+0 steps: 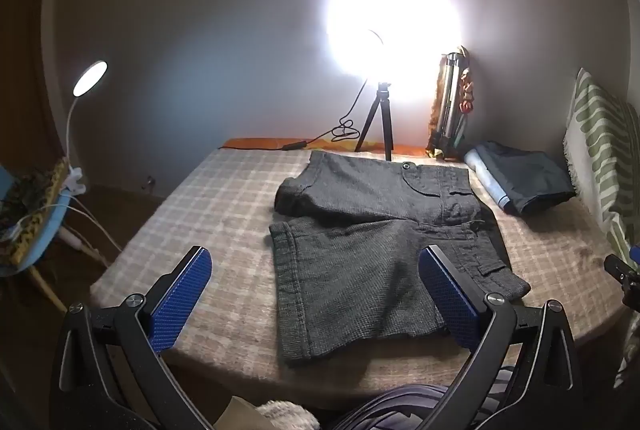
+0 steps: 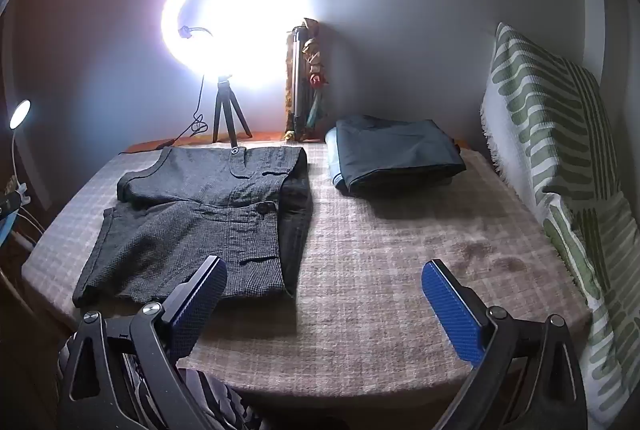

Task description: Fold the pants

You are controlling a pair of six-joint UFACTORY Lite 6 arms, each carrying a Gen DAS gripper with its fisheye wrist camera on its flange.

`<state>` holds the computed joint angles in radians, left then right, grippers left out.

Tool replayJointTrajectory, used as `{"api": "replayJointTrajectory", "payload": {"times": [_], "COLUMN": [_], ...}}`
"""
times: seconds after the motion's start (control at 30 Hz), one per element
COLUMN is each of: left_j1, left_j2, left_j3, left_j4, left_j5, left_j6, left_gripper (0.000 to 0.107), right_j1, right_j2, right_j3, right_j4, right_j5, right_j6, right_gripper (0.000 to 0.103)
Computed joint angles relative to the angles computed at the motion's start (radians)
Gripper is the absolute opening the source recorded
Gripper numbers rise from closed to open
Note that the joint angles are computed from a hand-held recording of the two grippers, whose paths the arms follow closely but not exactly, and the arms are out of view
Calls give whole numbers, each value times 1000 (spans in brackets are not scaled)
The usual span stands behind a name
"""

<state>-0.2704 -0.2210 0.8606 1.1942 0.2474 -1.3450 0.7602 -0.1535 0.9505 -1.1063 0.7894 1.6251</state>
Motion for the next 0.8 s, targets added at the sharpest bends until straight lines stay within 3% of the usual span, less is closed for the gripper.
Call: {"api": "replayJointTrajectory", "payload": {"times": [0.2,0.37,0.8], "left_j1": [27,-13,-11], "left_j2": [-12,-21,-21], "left_j3": [-7,4,16], "left_j4": [-15,-11,-58], "left_j5": [-40,16,16], "left_j6": [31,22,60], "left_gripper": [103,103,103], "right_j1": [5,5,8], "right_j2": [1,8,11], "right_j3": [-1,4,19], "right_j4": [-10,-14,-5], "right_j5": [3,3,6], "right_j6": [13,8,-3], "right_gripper": [99,99,99]}}
